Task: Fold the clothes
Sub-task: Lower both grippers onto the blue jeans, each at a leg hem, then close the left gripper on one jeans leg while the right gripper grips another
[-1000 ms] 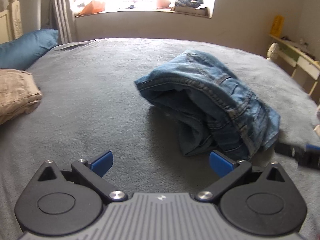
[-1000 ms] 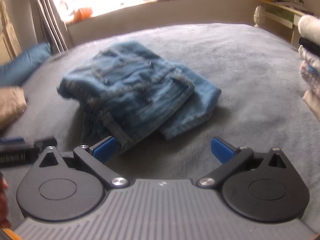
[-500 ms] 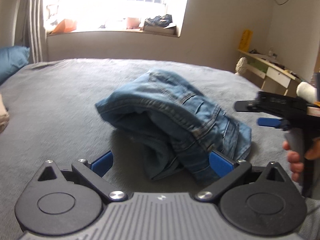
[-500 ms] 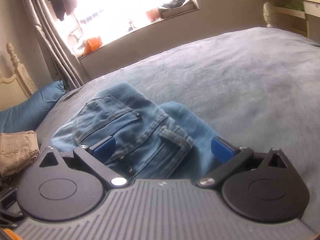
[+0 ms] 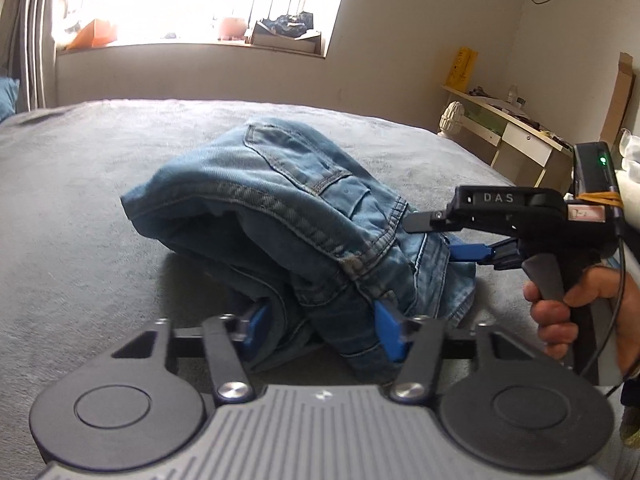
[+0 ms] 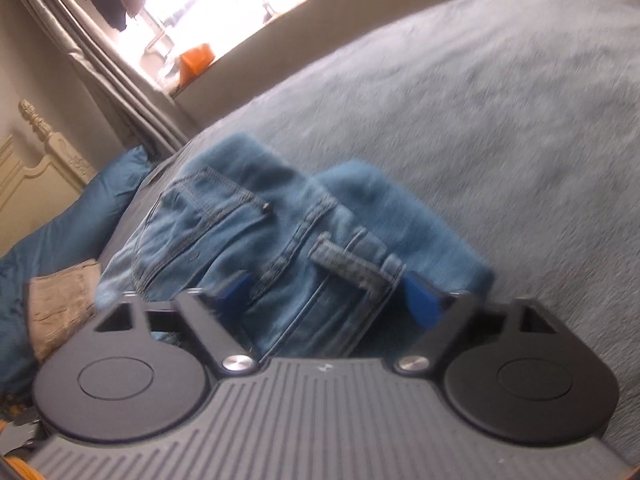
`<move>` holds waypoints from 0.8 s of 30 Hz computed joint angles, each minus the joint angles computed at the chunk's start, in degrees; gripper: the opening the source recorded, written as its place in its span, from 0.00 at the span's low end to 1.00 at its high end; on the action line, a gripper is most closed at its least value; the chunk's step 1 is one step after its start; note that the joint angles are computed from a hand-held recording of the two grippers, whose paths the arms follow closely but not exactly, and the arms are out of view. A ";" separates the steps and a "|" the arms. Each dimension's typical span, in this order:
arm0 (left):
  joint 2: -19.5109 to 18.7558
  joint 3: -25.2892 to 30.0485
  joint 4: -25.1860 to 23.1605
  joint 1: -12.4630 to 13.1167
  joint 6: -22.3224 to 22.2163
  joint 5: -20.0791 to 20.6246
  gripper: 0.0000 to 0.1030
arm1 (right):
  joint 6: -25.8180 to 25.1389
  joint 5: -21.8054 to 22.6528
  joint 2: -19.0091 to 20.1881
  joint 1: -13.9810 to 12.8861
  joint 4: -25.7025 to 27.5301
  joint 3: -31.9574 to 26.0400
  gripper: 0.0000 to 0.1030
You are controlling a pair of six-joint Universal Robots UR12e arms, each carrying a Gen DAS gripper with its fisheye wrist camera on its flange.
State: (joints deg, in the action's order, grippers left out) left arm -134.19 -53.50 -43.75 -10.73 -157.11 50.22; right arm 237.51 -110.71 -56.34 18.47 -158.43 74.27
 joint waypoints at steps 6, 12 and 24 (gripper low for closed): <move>-0.80 1.21 -1.44 0.09 -0.91 -1.59 0.38 | 3.76 2.08 -0.50 -0.52 -2.21 1.88 0.48; -0.62 0.80 -0.46 0.08 -1.29 -1.31 0.37 | 4.90 4.75 -0.62 -0.74 -8.82 3.28 0.26; -0.36 0.65 -0.10 0.17 -3.82 -0.30 0.37 | 6.24 4.46 -0.39 -0.65 -12.10 3.15 0.23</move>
State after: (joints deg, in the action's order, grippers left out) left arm -134.54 -52.84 -43.85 -10.56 -160.93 49.91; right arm 243.75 -106.25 -56.73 17.83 -170.53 77.42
